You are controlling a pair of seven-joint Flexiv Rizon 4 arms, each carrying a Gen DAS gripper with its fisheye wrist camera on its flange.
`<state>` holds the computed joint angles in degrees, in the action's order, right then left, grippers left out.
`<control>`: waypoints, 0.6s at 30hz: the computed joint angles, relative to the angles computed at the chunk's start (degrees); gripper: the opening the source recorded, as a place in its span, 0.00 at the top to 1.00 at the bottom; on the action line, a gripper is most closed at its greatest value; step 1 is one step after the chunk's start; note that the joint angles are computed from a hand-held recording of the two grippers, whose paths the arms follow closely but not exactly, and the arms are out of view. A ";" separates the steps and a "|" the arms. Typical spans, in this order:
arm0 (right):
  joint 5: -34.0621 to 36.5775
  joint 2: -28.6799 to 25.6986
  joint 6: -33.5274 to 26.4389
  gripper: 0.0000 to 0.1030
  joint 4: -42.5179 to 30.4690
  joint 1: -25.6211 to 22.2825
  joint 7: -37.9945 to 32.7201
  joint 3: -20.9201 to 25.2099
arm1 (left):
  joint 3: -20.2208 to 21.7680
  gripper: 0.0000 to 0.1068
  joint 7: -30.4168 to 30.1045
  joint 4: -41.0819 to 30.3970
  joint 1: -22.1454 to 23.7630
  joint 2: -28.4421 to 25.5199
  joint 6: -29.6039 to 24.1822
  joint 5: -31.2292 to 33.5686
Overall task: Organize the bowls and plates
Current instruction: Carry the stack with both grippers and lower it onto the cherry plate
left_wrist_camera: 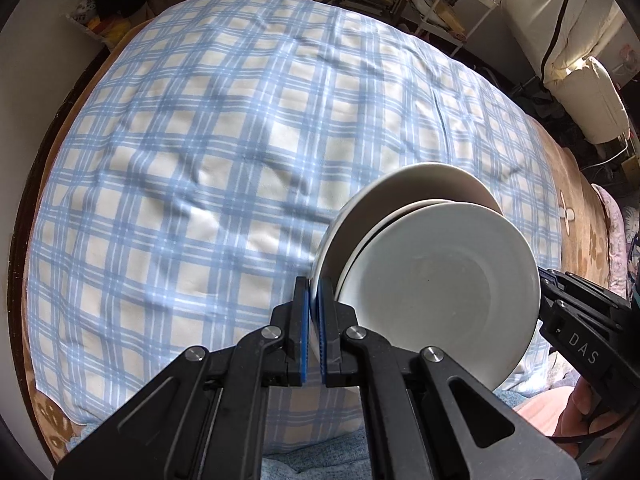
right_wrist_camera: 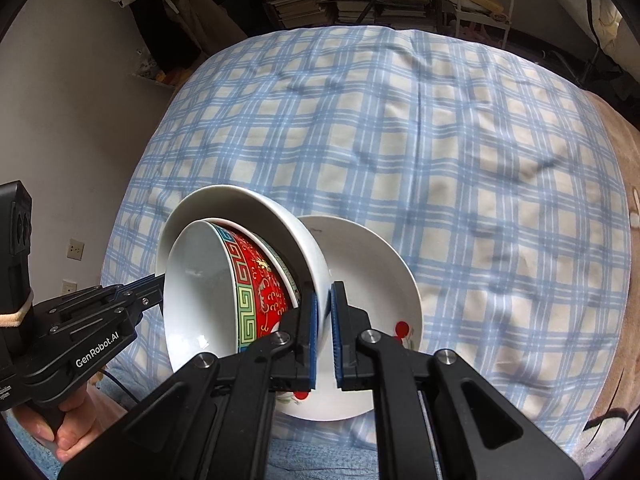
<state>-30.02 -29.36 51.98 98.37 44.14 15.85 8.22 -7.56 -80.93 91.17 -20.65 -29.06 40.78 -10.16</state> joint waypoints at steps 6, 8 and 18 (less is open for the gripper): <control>-0.12 -0.15 2.93 0.90 2.90 0.66 3.03 0.13 | 0.18 0.98 -0.80 2.40 -1.07 0.49 0.26 1.29; -0.44 -0.47 4.21 0.90 3.63 0.82 3.70 -0.06 | 0.39 0.98 -1.15 2.82 -1.35 0.38 0.40 2.01; -3.62 -0.74 11.69 0.90 7.64 1.61 9.02 -2.76 | 0.22 0.98 -1.43 3.52 -1.49 -0.20 2.54 2.55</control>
<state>-33.64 -30.10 63.67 106.00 45.75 24.86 5.46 -7.34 -82.36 94.69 -22.14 -29.26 43.32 -7.61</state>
